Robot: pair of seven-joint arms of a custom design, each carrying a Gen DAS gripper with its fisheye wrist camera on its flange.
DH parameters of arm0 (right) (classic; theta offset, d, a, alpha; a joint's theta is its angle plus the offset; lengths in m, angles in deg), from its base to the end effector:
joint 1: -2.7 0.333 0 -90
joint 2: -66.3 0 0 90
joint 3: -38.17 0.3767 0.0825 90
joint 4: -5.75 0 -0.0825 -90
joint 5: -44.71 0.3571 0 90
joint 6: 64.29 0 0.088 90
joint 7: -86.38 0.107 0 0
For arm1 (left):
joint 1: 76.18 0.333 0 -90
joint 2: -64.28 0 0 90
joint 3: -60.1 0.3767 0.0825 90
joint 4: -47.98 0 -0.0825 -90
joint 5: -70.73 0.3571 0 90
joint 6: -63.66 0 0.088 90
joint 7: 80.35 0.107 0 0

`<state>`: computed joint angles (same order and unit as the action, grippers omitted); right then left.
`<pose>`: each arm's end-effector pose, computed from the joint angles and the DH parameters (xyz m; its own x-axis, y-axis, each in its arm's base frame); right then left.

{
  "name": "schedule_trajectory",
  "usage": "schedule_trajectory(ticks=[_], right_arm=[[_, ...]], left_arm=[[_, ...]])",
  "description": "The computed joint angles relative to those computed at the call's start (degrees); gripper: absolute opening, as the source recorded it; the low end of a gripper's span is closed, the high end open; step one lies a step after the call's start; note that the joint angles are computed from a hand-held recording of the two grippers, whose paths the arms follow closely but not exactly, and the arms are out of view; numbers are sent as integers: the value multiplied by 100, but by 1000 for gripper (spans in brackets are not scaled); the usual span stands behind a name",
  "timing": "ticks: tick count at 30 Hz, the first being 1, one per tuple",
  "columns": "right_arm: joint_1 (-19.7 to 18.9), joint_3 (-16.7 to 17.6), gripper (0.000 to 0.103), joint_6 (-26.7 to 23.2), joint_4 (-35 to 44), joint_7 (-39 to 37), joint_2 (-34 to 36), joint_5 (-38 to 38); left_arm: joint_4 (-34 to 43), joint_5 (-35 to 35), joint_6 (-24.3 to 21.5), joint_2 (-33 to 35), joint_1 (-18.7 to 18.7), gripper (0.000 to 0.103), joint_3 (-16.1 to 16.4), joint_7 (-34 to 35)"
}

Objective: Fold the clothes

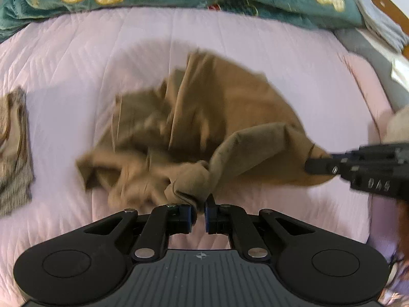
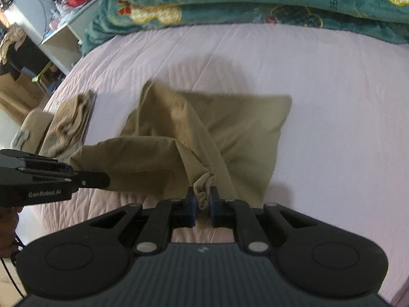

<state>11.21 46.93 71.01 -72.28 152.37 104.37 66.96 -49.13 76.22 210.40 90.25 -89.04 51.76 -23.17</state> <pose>0.7457 0.2014 0.4288 0.4637 -0.8393 -0.2837 -0.8496 -0.3305 -0.4110 0.6643 -0.2402 0.4498 0.1203 -0.9712 0.2059 -0.9175 -0.1880 -0.3505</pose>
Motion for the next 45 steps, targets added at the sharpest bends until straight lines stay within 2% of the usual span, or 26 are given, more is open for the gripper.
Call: schedule_trajectory(ticks=[4,9,12,13,14,15,16,17,20,22,24,29,33,35,40,45], right_arm=[[-9,66,10,399,-964,-309,-473,86],[118,-22,15,579,-1632,-413,-697,-66],[244,-101,32,698,-2011,-375,-845,-296],[270,-112,39,789,-2169,-369,-923,-342],[289,-123,43,879,-2320,-356,-1011,-381],[302,-137,44,919,-2419,-326,-1080,-419],[319,-158,45,929,-2484,-275,-1135,-465],[332,-174,45,943,-2539,-227,-1187,-504],[346,-186,48,1020,-2591,-128,-1306,-567],[348,-184,50,1086,-2570,-86,-1367,-591],[367,-165,54,1115,-2453,-66,-1375,-623],[500,169,58,1466,-1985,-584,-1040,-579],[810,301,58,2138,-2039,-1066,-851,-864],[865,363,58,2300,-2069,-1242,-780,-978],[1035,343,58,2445,-1996,-1402,-584,-1275],[883,542,58,2371,-2248,-1664,-821,-1193]], left_arm=[[-843,-301,291,-371,100,9,-191,97],[-1659,-326,767,-602,23,11,-227,178],[-1904,-347,889,-645,-44,17,-174,6],[-1964,-331,925,-671,-64,20,-153,-57],[-1969,-376,861,-692,-53,27,-162,-105],[-1972,-423,794,-712,-42,34,-172,-154],[-1997,-476,753,-773,-26,47,-182,-210],[-2022,-529,713,-833,-10,52,-191,-267],[-2080,-455,581,-1086,-47,62,-126,-545],[-2068,-360,450,-1233,-46,64,-110,-687],[-1856,-108,-20,-1265,-124,65,-71,-928],[-1387,135,-634,-1090,-62,65,-21,-1243],[-1617,205,-589,-1219,33,65,39,-1652],[-1705,295,-639,-1268,57,65,50,-1811],[-1984,228,-529,-1374,199,65,6,-1897],[-2033,428,-394,-1362,214,65,35,-2002]])
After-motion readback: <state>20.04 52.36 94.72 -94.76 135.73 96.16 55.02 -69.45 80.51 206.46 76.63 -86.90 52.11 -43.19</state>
